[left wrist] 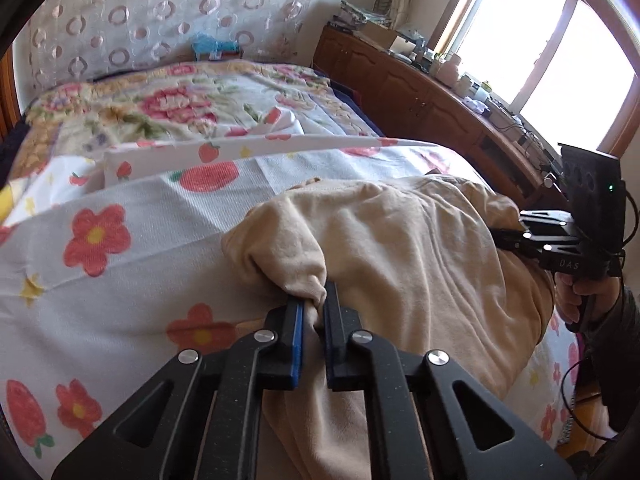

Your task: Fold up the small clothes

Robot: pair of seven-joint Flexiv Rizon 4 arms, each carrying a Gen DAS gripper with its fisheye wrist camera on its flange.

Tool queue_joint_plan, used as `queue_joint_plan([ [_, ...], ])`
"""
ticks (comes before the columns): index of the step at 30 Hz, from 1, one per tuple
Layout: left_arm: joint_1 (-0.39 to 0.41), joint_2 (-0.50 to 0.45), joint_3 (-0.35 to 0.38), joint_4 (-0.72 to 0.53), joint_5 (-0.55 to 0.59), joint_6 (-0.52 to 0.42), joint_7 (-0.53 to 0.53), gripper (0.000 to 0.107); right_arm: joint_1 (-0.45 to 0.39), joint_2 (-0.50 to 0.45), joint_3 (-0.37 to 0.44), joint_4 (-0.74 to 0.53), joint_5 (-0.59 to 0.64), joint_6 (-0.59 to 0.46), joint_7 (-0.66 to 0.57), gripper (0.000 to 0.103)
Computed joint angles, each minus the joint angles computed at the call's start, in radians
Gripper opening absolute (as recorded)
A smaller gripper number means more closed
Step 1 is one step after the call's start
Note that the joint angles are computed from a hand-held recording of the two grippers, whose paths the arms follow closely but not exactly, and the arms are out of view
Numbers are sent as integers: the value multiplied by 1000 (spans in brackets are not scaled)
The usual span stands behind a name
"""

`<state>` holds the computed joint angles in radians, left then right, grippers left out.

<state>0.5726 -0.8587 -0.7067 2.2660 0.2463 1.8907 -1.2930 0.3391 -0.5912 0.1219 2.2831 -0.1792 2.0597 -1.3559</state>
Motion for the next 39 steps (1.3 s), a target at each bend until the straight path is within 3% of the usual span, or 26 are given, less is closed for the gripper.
queue_joint_plan([
  [3,27,6,-15,35,33,69,-18,8,76,7,-43,29,91,126,-55,15],
  [6,70,23,-34,79,88,144,-60,8,116,29,-57,36,126,154,-110,15],
  [9,115,41,-35,126,153,241,-119,8,169,48,-79,27,173,153,-171,14],
  [13,143,82,20,181,208,367,-193,8,209,58,-91,-26,180,117,-240,14],
  [17,189,113,69,209,264,416,-251,7,278,52,-126,-116,187,45,-307,14],
  [20,217,105,68,179,306,363,-292,7,373,42,-205,-161,239,-28,-355,14],
  [22,213,99,71,147,324,315,-309,7,355,42,-190,-152,243,-49,-338,14],
  [28,273,53,-49,117,365,195,-277,7,319,128,-174,-23,299,-45,-278,14],
  [30,252,62,-60,120,336,171,-248,7,372,159,-214,12,347,-48,-280,15],
  [32,187,99,-23,118,275,147,-226,7,418,159,-260,17,387,-64,-282,16],
  [35,35,137,110,99,182,170,-211,8,443,113,-272,-17,398,-73,-252,19],
  [37,26,123,118,86,162,126,-209,8,500,95,-330,-35,438,-96,-221,27],
  [39,41,115,103,90,151,87,-189,13,514,86,-340,-30,451,-73,-188,40],
])
